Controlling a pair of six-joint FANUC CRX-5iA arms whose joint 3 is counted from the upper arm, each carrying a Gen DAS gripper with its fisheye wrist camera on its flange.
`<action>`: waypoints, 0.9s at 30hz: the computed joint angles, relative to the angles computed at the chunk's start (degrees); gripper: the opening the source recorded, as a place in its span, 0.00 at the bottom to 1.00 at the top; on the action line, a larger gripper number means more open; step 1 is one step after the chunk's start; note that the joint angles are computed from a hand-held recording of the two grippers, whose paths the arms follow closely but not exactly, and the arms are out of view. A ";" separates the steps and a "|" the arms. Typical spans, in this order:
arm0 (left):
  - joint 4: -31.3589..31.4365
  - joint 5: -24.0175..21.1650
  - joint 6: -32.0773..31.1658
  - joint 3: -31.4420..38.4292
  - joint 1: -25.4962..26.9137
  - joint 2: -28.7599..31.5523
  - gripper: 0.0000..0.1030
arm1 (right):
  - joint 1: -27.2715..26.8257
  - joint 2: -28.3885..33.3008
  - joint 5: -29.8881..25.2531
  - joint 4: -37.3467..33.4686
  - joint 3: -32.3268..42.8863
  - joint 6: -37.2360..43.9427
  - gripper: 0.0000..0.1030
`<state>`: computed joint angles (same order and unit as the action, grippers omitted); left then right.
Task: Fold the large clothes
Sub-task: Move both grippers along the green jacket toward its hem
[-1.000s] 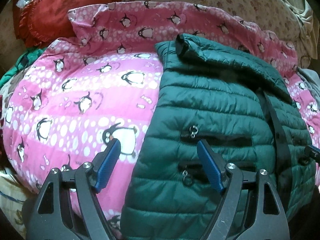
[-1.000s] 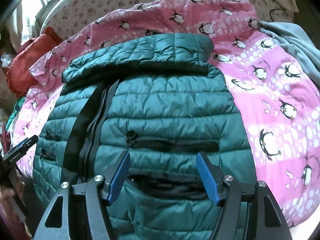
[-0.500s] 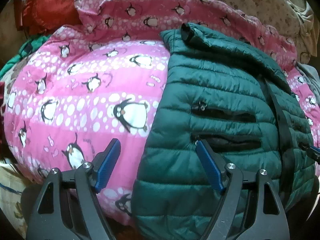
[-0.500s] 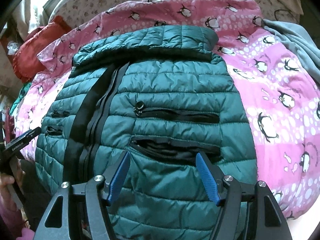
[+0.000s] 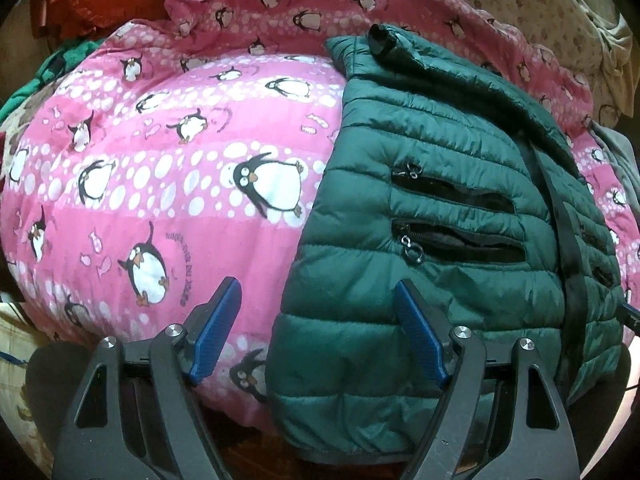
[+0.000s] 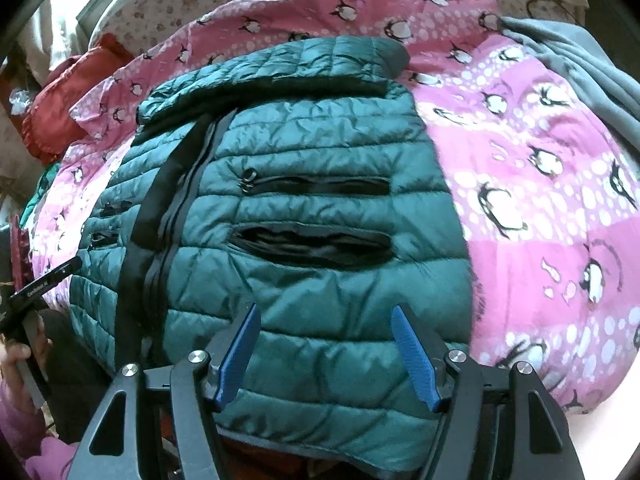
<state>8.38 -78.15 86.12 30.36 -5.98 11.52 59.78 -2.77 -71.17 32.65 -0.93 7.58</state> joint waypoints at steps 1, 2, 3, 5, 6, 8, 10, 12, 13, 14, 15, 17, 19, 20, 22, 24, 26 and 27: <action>0.33 -0.09 -0.19 -0.29 0.27 -0.16 0.77 | 0.10 -0.31 -0.23 -0.10 -0.27 -0.17 0.64; 0.73 -0.11 -0.39 -0.64 0.57 -0.34 0.77 | 0.23 -0.69 -0.77 -0.22 -0.58 -0.36 0.64; 1.21 -0.18 -0.58 -1.07 0.95 -0.53 0.77 | 0.35 -0.90 -1.10 -0.22 -0.79 -0.54 0.64; 2.22 -0.66 -0.74 -1.68 1.75 -0.65 0.77 | 0.63 -1.64 -1.82 -0.40 -1.45 -0.88 0.64; 2.80 -0.97 -0.62 -1.97 2.22 -0.67 0.77 | 0.67 -1.97 -1.92 -0.59 -1.73 -0.86 0.64; 3.85 -1.29 -0.29 -2.55 3.02 -0.73 0.77 | 0.85 -2.48 -2.71 -1.40 -2.05 -0.34 0.64; 4.69 -1.33 -0.07 -3.28 3.63 -0.90 0.77 | 1.04 -2.88 -3.27 -1.70 -2.51 -0.08 0.64; 5.49 -1.38 0.04 -3.93 4.07 -0.92 0.77 | 1.13 -3.19 -4.03 -2.07 -2.96 -0.28 0.64; 5.85 -1.61 0.23 -4.08 4.20 -0.77 0.77 | 1.10 -3.35 -4.33 -2.07 -3.20 -0.59 0.65; 5.99 -1.65 0.29 -4.18 4.29 -0.74 0.77 | 1.13 -3.56 -4.63 -1.96 -3.54 -1.24 0.65; 6.02 -1.62 0.41 -4.25 4.26 -0.70 0.77 | 0.99 -3.72 -4.92 -1.83 -3.78 -1.91 0.65; 5.89 -1.49 0.33 -4.24 4.10 -0.62 0.77 | 0.32 -4.11 -5.08 -1.61 -4.42 -3.35 0.65; 5.72 -1.62 0.37 -4.15 3.88 -0.47 0.77 | -0.68 -4.62 -4.18 -2.57 -4.97 -3.46 0.66; 5.86 -1.58 0.25 -4.25 3.90 -0.46 0.77 | -1.46 -4.93 -2.98 -3.85 -5.19 -2.68 0.66; 6.07 -1.41 0.00 -4.61 3.90 -0.61 0.78 | -2.49 -5.08 -1.19 -5.60 -5.27 -1.25 0.66; 6.19 -1.43 -0.47 -4.62 3.96 -0.46 0.78 | -3.13 -5.04 0.43 -6.88 -5.21 0.07 0.66; 6.82 -2.23 -0.72 -4.05 4.30 -0.01 0.78 | -3.61 -4.93 1.39 -8.10 -5.02 1.43 0.66; 7.27 -2.62 -0.62 -3.71 4.55 0.29 0.78 | -3.54 -4.79 1.25 -8.20 -4.98 1.60 0.66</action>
